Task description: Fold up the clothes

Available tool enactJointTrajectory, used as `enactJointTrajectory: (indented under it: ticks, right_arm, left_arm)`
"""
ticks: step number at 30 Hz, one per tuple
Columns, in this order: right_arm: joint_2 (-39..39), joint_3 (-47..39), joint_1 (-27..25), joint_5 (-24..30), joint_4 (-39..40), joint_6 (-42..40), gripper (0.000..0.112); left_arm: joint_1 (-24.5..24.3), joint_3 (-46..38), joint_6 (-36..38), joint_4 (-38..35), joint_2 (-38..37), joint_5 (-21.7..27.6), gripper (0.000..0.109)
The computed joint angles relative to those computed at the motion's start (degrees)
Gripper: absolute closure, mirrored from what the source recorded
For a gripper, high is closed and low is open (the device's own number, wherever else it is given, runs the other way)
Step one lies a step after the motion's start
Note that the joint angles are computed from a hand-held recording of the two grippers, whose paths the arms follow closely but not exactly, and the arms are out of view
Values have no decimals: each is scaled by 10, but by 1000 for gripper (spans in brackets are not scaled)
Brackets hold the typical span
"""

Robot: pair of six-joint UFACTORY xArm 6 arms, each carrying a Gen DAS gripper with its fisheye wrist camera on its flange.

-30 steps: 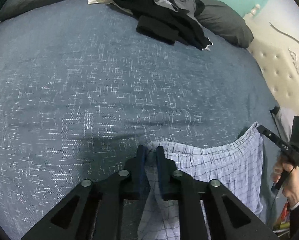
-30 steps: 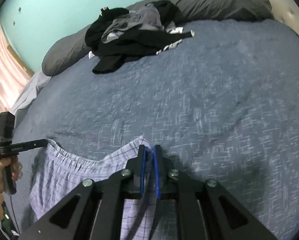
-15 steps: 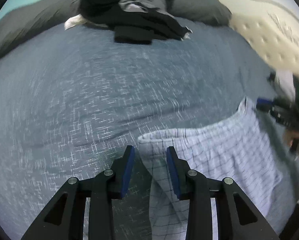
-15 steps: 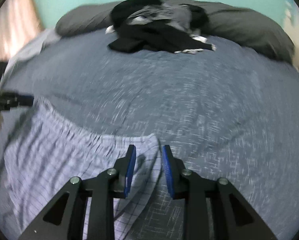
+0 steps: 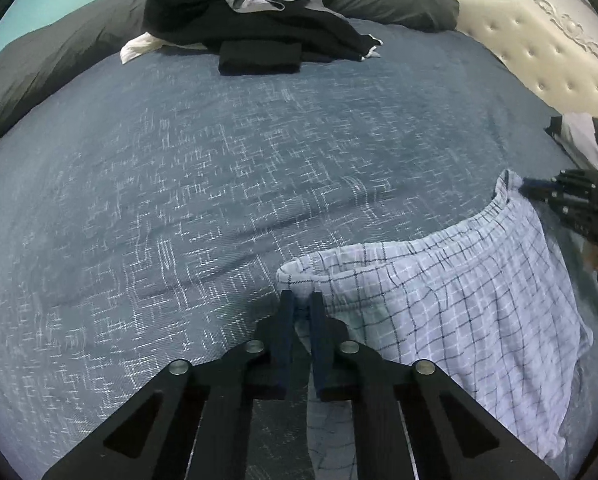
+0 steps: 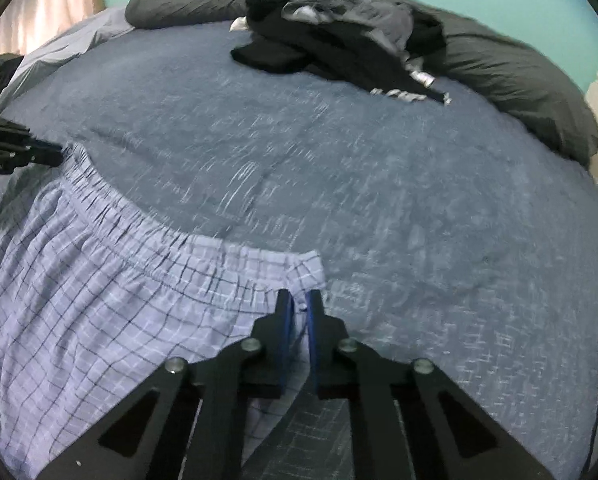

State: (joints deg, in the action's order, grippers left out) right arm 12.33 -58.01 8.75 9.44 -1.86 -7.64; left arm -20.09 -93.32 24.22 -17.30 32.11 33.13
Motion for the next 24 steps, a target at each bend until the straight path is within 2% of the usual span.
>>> enactJointTrajectory:
  ticks: [5,11,14,21,24]
  right_arm:
    - [-20,10,1,-30,102,-53,111]
    - [-22,-8,2,-37,222,-112,112]
    - [-10,-22,0,-28,242,-110,112]
    - [32,-47,-7,-9,228,-62,112]
    - [38,-52,-6,6,314,-109,111]
  left_arm:
    - [4,-1,0,-29,-9,-7,103]
    - [16,-45,-20,-79,10,27,103]
    - [18,-71,-48,-65,29,39,103]
    - [21,-135,-84,-60,80,66,102]
    - [21,-142,-86,-63,86,70,100]
